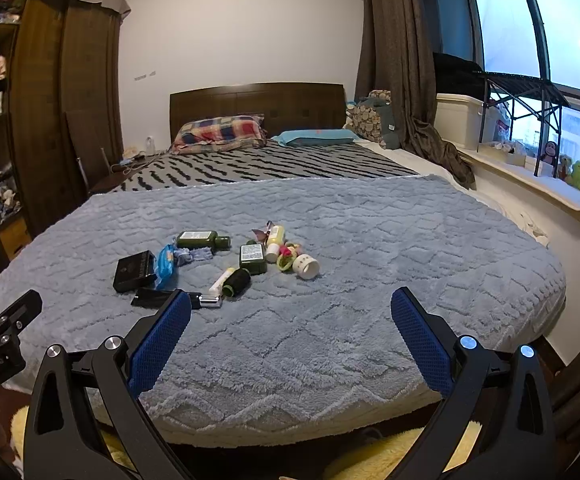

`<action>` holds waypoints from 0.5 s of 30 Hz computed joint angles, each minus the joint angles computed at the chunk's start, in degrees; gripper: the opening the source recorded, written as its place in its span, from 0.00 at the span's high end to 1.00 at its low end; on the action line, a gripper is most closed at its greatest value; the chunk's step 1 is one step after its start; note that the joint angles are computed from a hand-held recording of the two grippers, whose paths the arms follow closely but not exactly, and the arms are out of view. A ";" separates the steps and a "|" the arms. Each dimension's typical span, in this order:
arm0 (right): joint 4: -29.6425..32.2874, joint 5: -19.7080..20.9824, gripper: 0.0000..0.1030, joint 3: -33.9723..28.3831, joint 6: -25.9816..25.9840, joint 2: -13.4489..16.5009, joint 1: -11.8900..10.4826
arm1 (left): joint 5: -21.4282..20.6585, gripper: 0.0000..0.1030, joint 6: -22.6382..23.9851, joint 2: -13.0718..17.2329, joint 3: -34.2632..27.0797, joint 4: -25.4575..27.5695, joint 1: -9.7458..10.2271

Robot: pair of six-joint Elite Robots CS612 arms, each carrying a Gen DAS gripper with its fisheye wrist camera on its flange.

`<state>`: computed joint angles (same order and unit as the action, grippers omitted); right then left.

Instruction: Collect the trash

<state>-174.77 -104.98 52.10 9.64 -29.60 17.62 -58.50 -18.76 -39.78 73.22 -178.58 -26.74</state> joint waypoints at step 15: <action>-0.22 0.17 0.03 -0.20 -0.21 0.05 -0.01 | -0.30 0.08 0.41 0.02 -0.15 0.02 0.02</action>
